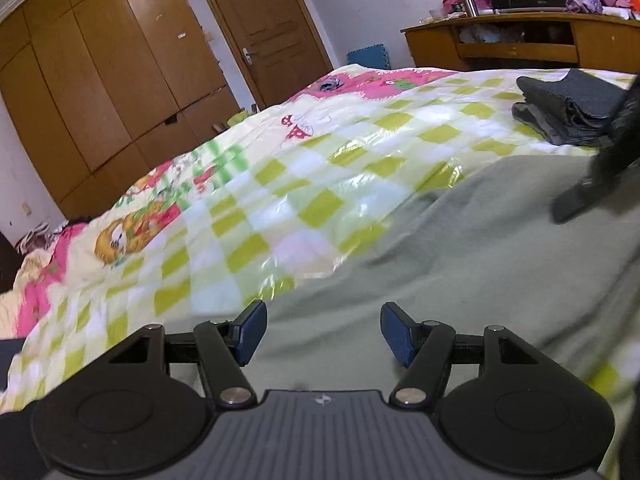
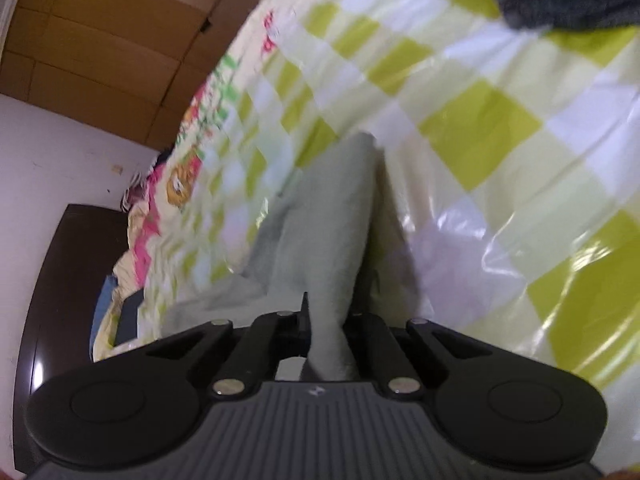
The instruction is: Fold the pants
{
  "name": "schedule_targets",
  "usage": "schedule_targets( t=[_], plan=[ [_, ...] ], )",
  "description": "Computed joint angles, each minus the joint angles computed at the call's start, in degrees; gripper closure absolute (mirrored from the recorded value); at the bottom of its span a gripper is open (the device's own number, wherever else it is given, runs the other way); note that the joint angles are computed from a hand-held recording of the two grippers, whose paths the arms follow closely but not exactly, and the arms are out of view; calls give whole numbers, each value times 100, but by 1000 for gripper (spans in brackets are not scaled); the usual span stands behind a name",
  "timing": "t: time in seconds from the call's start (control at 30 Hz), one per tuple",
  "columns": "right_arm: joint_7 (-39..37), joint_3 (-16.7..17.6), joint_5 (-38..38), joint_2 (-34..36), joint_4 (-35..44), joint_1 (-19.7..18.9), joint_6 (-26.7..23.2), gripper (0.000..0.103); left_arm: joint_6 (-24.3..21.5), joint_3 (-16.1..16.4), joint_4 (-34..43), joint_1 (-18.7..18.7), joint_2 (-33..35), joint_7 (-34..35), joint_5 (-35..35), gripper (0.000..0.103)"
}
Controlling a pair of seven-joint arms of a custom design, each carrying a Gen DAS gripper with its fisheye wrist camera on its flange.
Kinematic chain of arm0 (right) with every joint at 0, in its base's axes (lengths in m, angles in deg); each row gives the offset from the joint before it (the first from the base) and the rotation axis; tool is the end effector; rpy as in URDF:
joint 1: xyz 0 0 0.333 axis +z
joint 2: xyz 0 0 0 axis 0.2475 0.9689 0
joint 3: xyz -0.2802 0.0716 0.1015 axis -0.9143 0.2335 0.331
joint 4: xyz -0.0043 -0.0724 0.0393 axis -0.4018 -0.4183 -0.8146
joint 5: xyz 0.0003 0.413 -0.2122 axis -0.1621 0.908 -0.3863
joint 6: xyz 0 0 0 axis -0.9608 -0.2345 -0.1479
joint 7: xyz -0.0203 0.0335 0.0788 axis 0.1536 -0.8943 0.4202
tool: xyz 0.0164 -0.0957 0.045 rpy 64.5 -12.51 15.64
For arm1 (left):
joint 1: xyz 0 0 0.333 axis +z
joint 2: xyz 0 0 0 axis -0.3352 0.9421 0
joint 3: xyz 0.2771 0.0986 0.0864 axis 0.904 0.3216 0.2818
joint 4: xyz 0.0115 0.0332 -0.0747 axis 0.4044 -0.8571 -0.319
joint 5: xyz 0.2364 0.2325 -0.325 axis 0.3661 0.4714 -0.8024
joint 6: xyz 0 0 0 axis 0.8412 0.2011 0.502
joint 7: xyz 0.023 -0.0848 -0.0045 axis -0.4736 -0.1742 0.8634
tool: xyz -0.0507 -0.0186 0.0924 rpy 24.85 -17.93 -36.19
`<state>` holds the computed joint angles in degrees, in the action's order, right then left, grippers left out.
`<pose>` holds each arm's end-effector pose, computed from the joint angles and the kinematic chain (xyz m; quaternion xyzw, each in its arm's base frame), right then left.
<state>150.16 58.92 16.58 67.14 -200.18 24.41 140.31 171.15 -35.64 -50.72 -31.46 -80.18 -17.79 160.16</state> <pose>0.6134 0.0963 0.4183 -0.5403 0.7067 0.1300 0.4379 0.5235 -0.3128 0.4335 -0.5030 0.7249 -0.2339 0.4084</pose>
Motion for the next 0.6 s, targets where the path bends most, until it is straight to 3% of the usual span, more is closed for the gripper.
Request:
schedule_targets(
  t=[0.1,0.17,0.27,0.47,0.6],
  plan=[
    [110,11,-244,-51,-35,4,64,99,-503,-11,451,-93,562,178,-141,27],
    [202,25,-328,-114,-128,29,234,99,-434,82,424,-193,684,734,-753,28],
    [427,15,-496,-192,-230,41,383,99,-374,81,0,-317,349,170,-16,31],
    [528,43,-761,-535,-177,245,629,99,-43,24,-422,-188,-49,-443,306,30],
    [761,204,-1471,-484,252,511,810,99,128,-34,-616,-98,-238,-541,446,30]
  ],
)
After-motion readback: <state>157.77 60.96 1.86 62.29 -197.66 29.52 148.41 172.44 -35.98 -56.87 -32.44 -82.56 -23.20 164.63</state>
